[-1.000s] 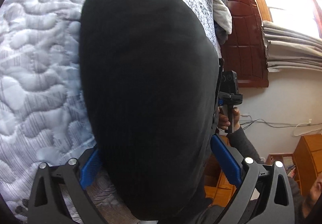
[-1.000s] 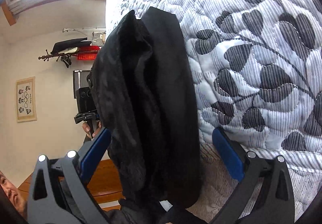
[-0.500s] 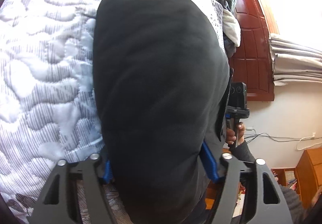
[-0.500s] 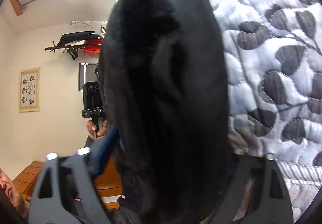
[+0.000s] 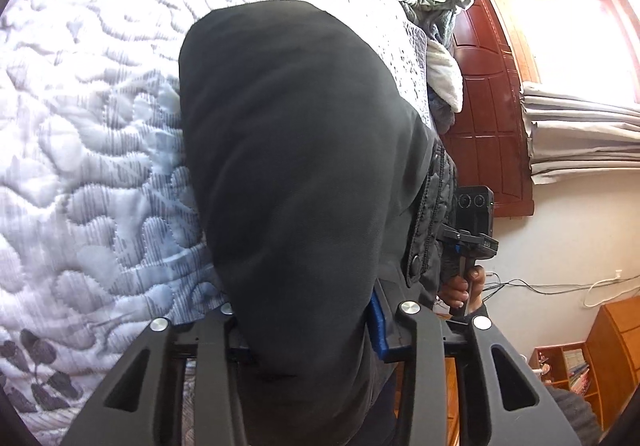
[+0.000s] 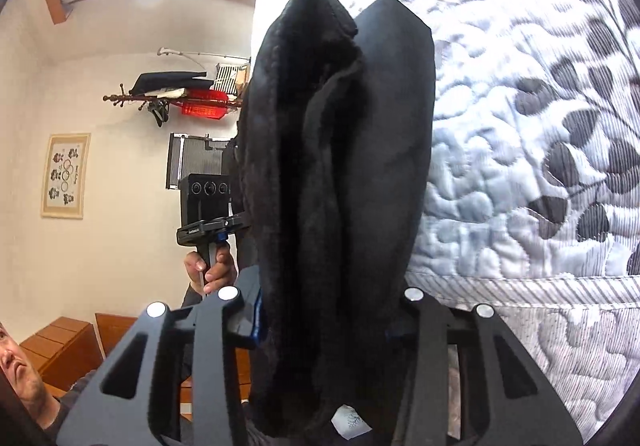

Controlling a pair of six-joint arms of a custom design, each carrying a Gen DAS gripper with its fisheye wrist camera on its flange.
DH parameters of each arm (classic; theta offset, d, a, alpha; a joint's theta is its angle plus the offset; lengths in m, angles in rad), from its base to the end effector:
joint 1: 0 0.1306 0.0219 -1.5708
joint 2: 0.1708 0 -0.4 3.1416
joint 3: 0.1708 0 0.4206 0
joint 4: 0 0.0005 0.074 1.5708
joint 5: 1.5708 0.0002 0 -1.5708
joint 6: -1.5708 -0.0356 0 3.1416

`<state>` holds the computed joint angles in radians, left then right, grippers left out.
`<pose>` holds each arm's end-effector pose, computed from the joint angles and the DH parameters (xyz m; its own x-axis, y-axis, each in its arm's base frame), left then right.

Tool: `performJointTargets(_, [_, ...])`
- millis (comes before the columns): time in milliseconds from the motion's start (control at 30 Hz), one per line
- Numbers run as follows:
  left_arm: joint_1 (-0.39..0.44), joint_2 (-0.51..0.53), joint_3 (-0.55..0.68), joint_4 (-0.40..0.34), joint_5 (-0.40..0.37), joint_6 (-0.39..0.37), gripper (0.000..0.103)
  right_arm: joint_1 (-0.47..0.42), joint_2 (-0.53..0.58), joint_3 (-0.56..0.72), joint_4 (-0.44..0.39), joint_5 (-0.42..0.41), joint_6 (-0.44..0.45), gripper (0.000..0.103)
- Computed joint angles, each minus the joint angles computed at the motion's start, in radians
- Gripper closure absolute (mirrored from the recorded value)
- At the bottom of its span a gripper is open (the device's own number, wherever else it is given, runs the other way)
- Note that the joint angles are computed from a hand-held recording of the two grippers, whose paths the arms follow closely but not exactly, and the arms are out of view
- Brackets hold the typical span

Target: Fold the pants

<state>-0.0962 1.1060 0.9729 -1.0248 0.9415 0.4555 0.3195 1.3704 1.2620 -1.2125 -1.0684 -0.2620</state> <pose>0.3563 -0.0638 0.3706 -0.9857 -0.1650 -0.0346 -0.0603 0.5368 -0.8415 0.4181 0.1707 0.3966 -0.9810 -0.1932 -0.0189 -0.1066 0.4546 0.8843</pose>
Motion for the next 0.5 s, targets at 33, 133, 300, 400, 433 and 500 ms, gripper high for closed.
performJointTargets(33, [0.01, -0.004, 0.007, -0.012, 0.008, -0.015, 0.065, 0.007, 0.009, 0.027, -0.012, 0.005, 0.004, 0.064])
performJointTargets(133, [0.046, -0.012, 0.048, -0.072, 0.005, -0.064, 0.065, 0.022, 0.042, 0.102, -0.04, 0.01, 0.024, 0.064])
performJointTargets(300, [0.126, 0.012, 0.16, -0.184, -0.016, -0.155, 0.065, 0.062, 0.15, 0.28, -0.059, 0.014, 0.035, 0.064])
performJointTargets(400, [0.188, 0.059, 0.238, -0.247, -0.02, -0.215, 0.065, 0.086, 0.245, 0.406, -0.074, 0.017, 0.041, 0.064])
performJointTargets(433, [0.21, 0.082, 0.265, -0.27, -0.021, -0.241, 0.065, 0.092, 0.279, 0.452, -0.082, 0.016, 0.043, 0.064])
performJointTargets(500, [0.249, 0.134, 0.316, -0.31, -0.017, -0.287, 0.065, 0.104, 0.353, 0.548, -0.092, 0.017, 0.035, 0.064])
